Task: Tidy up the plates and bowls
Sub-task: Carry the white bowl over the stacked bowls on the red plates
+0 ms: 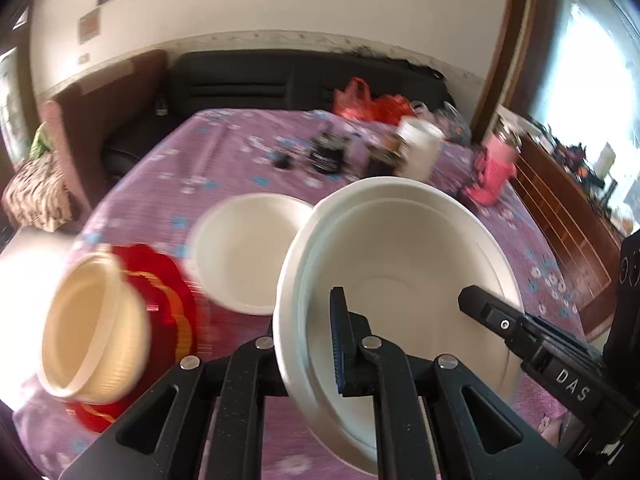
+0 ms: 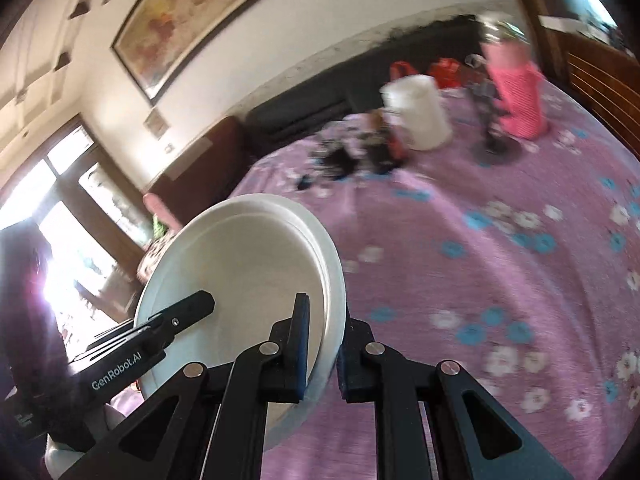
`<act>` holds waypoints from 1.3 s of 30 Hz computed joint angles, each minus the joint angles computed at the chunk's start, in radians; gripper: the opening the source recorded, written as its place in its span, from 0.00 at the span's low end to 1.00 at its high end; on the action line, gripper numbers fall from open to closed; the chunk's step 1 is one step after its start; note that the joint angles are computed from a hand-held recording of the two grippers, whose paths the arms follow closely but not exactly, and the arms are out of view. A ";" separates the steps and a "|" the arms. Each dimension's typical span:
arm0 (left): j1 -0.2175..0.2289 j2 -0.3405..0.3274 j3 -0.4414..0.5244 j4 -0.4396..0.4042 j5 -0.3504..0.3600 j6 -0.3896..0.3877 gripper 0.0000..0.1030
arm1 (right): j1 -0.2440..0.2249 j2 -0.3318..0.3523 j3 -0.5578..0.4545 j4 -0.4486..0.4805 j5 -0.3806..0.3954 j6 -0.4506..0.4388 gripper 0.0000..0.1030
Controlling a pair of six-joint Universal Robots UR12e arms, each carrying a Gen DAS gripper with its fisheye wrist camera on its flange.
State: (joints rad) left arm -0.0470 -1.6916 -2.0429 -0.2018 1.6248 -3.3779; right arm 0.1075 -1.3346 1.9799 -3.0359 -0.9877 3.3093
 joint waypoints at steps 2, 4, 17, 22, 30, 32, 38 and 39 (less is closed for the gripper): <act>0.037 0.034 -0.023 -0.001 -0.006 -0.012 0.09 | 0.033 0.001 -0.028 0.020 0.000 -0.015 0.12; 0.074 0.065 -0.044 0.005 0.001 -0.030 0.09 | 0.069 0.008 -0.061 0.046 0.002 -0.032 0.13; 0.231 0.112 -0.112 -0.059 -0.048 -0.096 0.09 | 0.225 0.101 -0.204 0.252 -0.039 -0.082 0.13; 0.263 0.146 -0.138 -0.013 -0.087 -0.093 0.09 | 0.240 0.093 -0.223 0.258 -0.058 -0.099 0.13; 0.314 0.167 -0.157 -0.030 -0.045 -0.086 0.13 | 0.310 0.116 -0.296 0.320 -0.127 -0.163 0.13; 0.325 0.159 -0.162 -0.051 -0.042 -0.089 0.13 | 0.320 0.126 -0.303 0.335 -0.136 -0.156 0.13; 0.334 0.136 -0.171 -0.050 -0.037 -0.089 0.16 | 0.343 0.152 -0.311 0.343 -0.203 -0.164 0.13; 0.331 0.135 -0.173 -0.041 -0.026 -0.090 0.19 | 0.345 0.154 -0.313 0.346 -0.213 -0.169 0.13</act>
